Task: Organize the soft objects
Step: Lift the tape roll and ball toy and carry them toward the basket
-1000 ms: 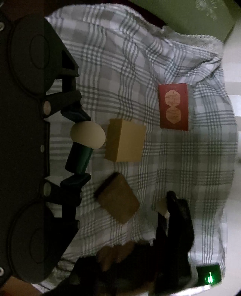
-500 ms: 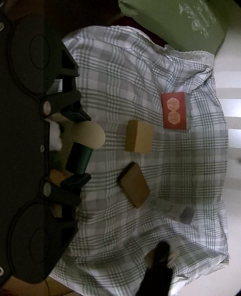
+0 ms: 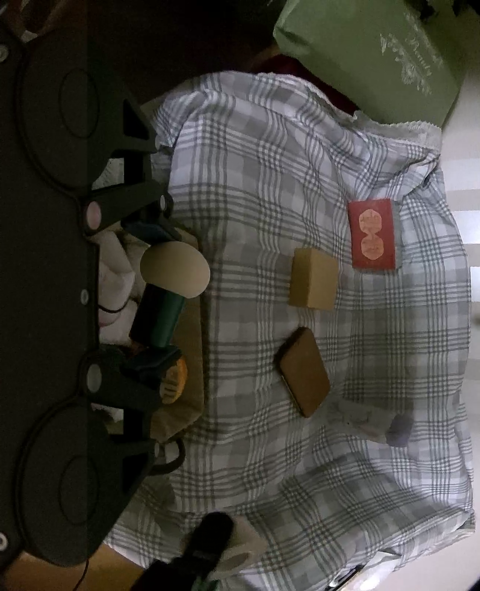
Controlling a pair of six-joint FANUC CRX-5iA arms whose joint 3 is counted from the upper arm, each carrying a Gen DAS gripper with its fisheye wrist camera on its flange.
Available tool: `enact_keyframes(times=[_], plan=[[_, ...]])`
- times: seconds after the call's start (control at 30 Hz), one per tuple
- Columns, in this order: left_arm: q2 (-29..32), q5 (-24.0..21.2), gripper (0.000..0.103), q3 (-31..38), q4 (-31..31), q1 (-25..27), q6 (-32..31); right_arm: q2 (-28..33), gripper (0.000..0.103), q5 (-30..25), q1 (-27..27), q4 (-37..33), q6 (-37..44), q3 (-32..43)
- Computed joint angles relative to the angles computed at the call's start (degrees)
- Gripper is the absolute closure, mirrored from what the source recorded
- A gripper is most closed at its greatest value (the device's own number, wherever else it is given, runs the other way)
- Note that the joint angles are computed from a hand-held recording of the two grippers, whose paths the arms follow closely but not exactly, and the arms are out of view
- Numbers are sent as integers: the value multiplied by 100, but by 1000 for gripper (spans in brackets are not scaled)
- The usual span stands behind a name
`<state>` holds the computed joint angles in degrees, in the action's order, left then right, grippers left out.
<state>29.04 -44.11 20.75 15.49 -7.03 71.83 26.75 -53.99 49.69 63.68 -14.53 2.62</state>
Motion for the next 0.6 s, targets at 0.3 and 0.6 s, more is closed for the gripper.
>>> enact_keyframes(times=[0.3,0.6], plan=[[-49,-106,47,-99,185,85,-81,210,55,-479,202,-1115,809,640],[254,-588,47,419,144,126,142,428,55,-686,234,-1764,1464,1134]])
